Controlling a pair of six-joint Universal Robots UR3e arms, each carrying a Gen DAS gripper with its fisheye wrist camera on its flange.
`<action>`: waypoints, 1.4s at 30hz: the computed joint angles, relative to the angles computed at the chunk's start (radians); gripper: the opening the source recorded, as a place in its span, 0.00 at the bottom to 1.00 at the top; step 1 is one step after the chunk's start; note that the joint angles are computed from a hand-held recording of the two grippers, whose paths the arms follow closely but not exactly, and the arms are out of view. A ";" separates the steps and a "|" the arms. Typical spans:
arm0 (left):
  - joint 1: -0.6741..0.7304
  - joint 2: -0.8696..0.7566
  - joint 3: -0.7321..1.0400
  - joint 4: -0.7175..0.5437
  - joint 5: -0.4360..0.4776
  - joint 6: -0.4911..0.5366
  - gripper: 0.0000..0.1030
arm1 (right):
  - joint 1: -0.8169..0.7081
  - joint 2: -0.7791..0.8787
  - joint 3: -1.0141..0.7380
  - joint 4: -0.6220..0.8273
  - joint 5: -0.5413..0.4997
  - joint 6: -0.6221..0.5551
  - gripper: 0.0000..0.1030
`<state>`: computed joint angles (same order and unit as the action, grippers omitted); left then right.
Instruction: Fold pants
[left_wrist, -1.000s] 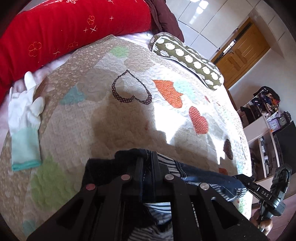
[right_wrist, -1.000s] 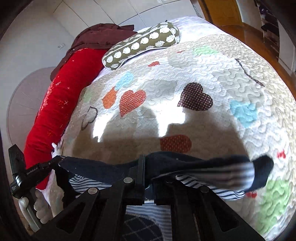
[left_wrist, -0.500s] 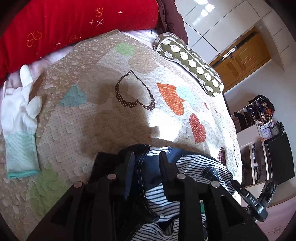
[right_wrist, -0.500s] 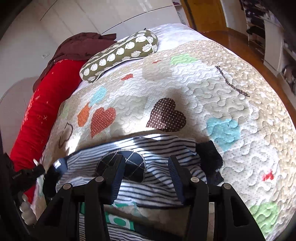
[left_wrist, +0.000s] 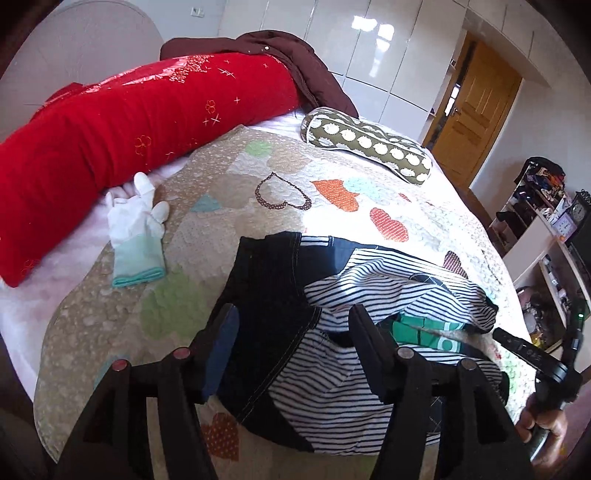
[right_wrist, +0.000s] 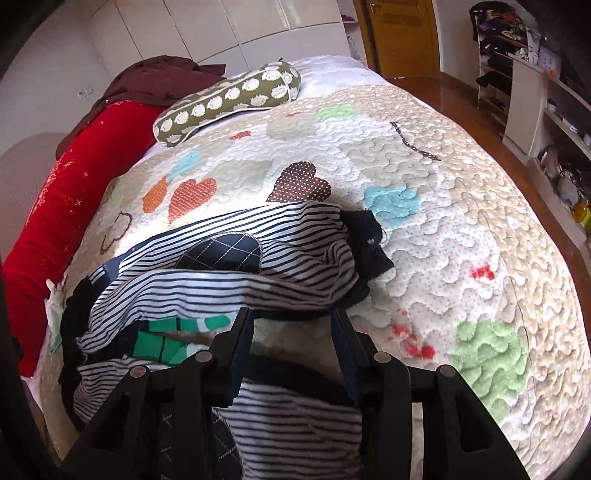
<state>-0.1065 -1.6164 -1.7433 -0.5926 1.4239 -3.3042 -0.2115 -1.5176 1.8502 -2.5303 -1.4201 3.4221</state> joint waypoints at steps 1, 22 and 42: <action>-0.017 0.011 -0.030 0.022 0.024 -0.014 0.59 | 0.002 -0.063 0.062 -0.022 -0.004 0.003 0.49; -0.178 0.043 -0.163 0.090 0.317 -0.053 0.60 | 0.232 -0.171 0.398 -0.226 -0.250 0.109 0.66; -0.177 -0.027 -0.132 0.060 0.293 -0.044 0.60 | 0.426 0.026 0.372 -0.425 -0.514 0.109 0.83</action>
